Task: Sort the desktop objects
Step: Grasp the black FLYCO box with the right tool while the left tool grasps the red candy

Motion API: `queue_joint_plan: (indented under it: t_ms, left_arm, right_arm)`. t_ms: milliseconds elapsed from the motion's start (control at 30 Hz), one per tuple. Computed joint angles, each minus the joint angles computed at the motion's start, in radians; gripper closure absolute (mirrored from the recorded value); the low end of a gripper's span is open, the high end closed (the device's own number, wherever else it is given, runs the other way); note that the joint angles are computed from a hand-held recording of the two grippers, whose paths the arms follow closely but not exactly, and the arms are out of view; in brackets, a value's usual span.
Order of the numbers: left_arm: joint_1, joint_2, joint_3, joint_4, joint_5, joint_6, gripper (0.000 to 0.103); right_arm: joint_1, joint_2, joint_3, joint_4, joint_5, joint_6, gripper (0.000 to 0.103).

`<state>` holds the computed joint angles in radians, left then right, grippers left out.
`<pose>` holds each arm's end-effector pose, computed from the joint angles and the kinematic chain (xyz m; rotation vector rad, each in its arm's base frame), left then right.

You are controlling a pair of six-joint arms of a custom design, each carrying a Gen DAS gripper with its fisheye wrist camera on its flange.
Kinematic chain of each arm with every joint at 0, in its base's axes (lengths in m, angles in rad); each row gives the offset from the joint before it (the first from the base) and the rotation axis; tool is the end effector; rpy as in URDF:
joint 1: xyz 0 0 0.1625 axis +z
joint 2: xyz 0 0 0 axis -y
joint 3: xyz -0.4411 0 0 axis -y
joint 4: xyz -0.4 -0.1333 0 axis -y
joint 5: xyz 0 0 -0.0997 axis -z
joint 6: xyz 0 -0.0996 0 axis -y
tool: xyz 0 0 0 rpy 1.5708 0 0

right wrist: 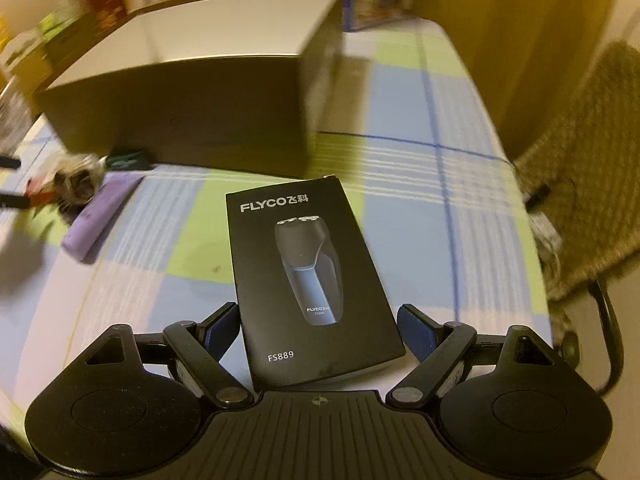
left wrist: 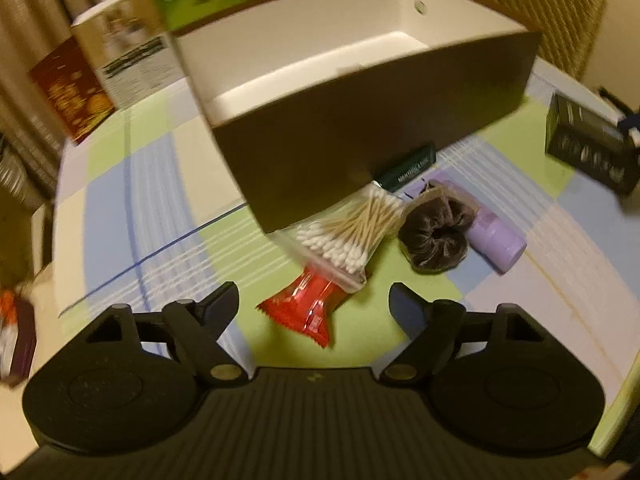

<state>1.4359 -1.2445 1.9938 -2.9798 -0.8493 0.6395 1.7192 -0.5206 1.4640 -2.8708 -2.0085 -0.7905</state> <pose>0.1221 -0.5806 0.3099 0.5780 2.1837 -0.5317 0.1999 -0.7208 0.0083 1.0857 -2.3710 0.2627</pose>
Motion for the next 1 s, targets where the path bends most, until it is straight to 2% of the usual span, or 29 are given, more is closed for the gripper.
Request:
queue_joint_plan:
  t_ms: [133, 267, 433, 633, 700, 767, 1000]
  left_arm:
    - [0.037, 0.035, -0.051, 0.059, -0.023, 0.005, 0.043]
    - [0.056, 0.038, -0.075, 0.121, -0.052, -0.04, 0.072]
    - [0.06, -0.001, -0.045, 0.161, -0.084, -0.135, 0.074]
    - [0.044, -0.089, 0.035, 0.248, -0.07, -0.278, 0.074]
    - [0.037, -0.109, 0.063, 0.247, -0.053, -0.309, 0.072]
    - [0.033, -0.12, 0.079, 0.238, -0.047, -0.325, 0.067]
    - [0.03, -0.097, 0.059, 0.236, -0.029, -0.342, 0.067]
  right_arm:
    - [-0.004, -0.012, 0.011, -0.013, -0.012, 0.039, 0.02]
    - [-0.004, -0.021, 0.026, -0.025, -0.023, 0.055, 0.02]
    - [-0.001, -0.02, 0.035, -0.038, -0.034, 0.058, 0.02]
    - [0.001, -0.016, 0.033, -0.035, -0.038, 0.053, 0.02]
    - [-0.005, -0.02, 0.031, -0.012, -0.014, 0.058, 0.02]
    - [-0.009, -0.017, 0.024, -0.006, -0.003, 0.078, 0.02]
    - [-0.003, 0.007, -0.017, 0.016, 0.003, 0.058, 0.019]
